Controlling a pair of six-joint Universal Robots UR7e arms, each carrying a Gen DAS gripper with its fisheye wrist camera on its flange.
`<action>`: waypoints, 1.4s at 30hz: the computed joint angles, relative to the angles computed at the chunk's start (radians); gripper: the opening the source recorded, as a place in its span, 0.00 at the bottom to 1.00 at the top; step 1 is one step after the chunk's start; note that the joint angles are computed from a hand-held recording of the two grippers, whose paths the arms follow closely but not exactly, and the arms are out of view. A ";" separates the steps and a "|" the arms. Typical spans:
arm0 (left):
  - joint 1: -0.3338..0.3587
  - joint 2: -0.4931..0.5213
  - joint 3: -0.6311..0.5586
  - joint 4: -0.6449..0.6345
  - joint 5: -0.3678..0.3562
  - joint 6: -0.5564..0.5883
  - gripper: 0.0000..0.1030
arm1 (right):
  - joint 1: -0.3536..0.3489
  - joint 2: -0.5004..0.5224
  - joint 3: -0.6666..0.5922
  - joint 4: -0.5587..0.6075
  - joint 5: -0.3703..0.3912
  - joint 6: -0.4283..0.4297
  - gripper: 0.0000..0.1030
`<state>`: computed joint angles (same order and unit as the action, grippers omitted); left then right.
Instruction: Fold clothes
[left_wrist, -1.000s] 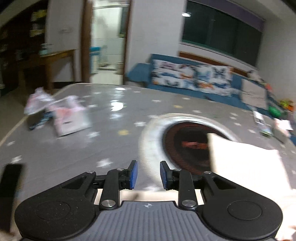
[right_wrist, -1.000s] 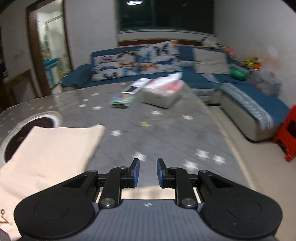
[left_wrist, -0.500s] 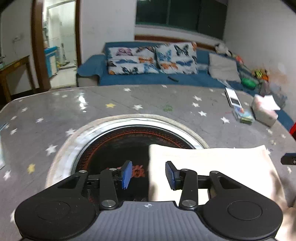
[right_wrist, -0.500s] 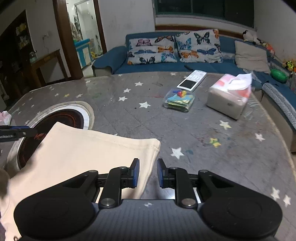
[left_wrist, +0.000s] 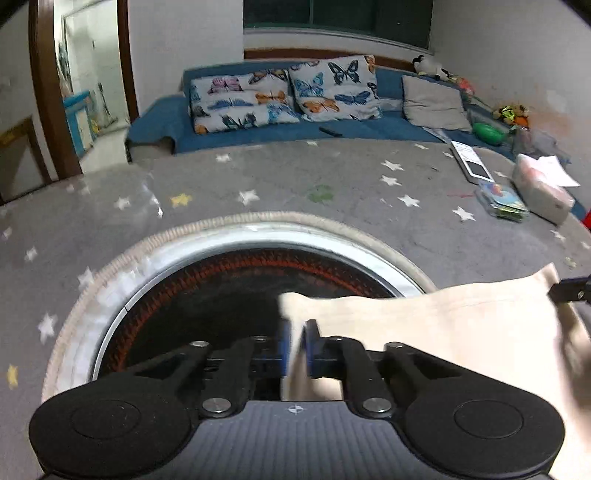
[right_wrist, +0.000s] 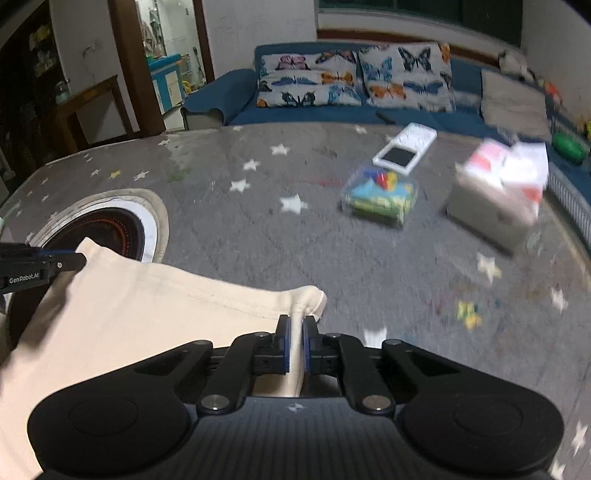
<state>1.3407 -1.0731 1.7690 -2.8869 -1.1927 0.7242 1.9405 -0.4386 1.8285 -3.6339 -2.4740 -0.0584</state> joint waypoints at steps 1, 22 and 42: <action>0.000 0.005 -0.001 -0.024 -0.006 0.015 0.04 | 0.004 0.012 -0.024 -0.015 -0.010 -0.042 0.05; 0.035 -0.079 -0.019 0.025 -0.035 -0.032 0.24 | 0.078 0.010 -0.046 0.133 0.084 -0.149 0.27; 0.249 -0.451 0.225 -0.122 0.096 -0.127 0.56 | 0.249 0.120 -0.022 0.221 0.216 -0.139 0.41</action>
